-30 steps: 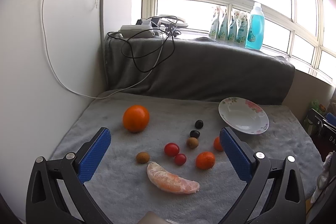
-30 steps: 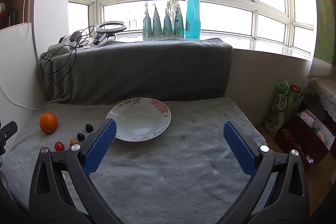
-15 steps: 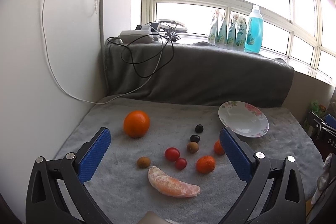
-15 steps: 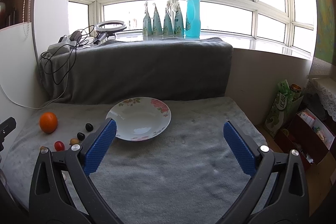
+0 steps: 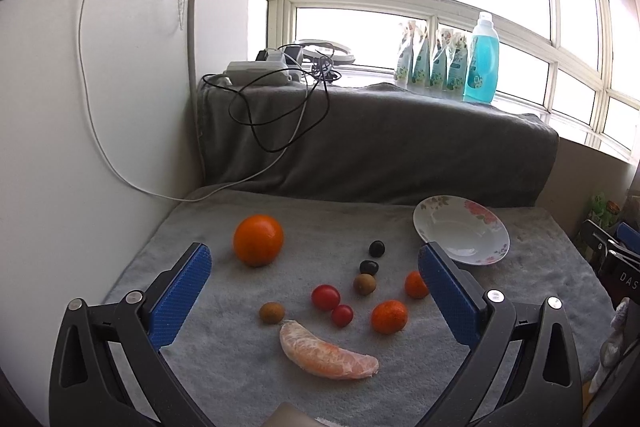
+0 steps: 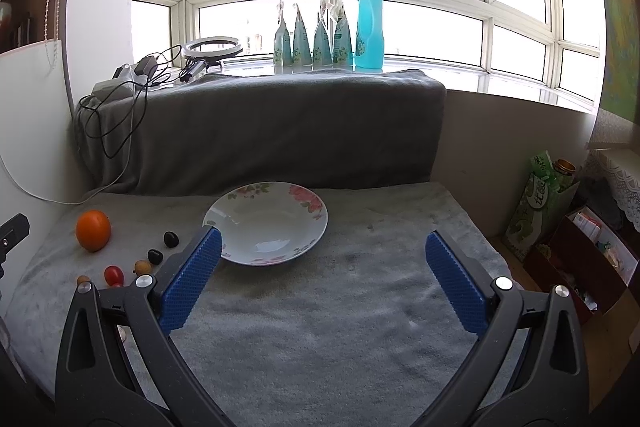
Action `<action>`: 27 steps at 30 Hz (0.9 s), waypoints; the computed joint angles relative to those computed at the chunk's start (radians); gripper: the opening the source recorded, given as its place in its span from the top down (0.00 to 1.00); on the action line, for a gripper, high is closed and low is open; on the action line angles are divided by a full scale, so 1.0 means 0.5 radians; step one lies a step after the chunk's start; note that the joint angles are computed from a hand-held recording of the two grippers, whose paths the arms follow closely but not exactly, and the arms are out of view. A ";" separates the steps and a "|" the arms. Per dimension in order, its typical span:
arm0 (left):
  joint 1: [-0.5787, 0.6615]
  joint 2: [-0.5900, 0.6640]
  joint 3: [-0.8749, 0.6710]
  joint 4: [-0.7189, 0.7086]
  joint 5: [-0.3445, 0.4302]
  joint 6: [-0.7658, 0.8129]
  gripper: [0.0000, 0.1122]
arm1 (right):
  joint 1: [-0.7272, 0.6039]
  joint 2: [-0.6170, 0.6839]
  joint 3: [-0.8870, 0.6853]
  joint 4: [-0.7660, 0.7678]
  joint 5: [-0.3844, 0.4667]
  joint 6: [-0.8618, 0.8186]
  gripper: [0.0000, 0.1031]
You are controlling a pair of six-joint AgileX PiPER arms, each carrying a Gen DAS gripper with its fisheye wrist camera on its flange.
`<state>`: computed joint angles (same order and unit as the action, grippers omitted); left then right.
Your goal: Organize fruits
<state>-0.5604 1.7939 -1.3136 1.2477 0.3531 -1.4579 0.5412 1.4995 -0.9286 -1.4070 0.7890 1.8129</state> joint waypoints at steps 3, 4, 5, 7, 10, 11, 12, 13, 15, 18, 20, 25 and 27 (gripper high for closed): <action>0.001 0.005 -0.005 -0.025 -0.004 0.024 0.09 | -0.003 0.005 0.007 0.005 -0.015 0.001 0.00; 0.001 0.005 -0.004 -0.029 -0.006 0.024 0.09 | -0.004 0.008 0.005 0.010 -0.019 -0.004 0.00; 0.003 0.005 -0.004 -0.037 -0.011 0.031 0.09 | -0.003 0.012 0.001 0.016 -0.020 -0.010 0.00; 0.003 0.007 -0.005 -0.043 -0.013 0.035 0.09 | -0.001 0.014 -0.001 0.014 -0.018 -0.006 0.00; 0.007 0.014 -0.012 -0.081 -0.019 0.073 0.09 | -0.001 0.017 -0.003 0.015 -0.016 -0.008 0.00; 0.007 0.019 -0.016 -0.097 -0.018 0.088 0.09 | 0.000 0.018 0.000 0.014 -0.015 -0.006 0.00; 0.006 0.023 -0.019 -0.108 -0.017 0.097 0.09 | -0.002 0.015 0.000 0.014 -0.018 -0.009 0.00; 0.006 0.028 -0.023 -0.125 -0.017 0.111 0.09 | -0.004 0.013 0.001 0.015 -0.022 -0.009 0.00; 0.012 0.039 -0.037 -0.197 -0.021 0.177 0.09 | -0.020 0.037 -0.022 0.035 -0.045 -0.036 0.00; 0.020 0.056 -0.051 -0.231 -0.023 0.207 0.09 | -0.044 0.049 -0.028 0.047 -0.102 -0.052 0.00; 0.050 0.067 -0.063 -0.345 -0.057 0.312 0.09 | -0.078 0.054 -0.040 0.072 -0.177 -0.086 0.00; 0.192 0.108 -0.092 -1.067 -0.202 0.996 0.09 | -0.251 0.101 -0.108 0.322 -0.540 -0.381 0.00; 0.235 0.123 -0.094 -1.276 -0.209 1.190 0.09 | -0.348 0.122 -0.127 0.491 -0.733 -0.543 0.00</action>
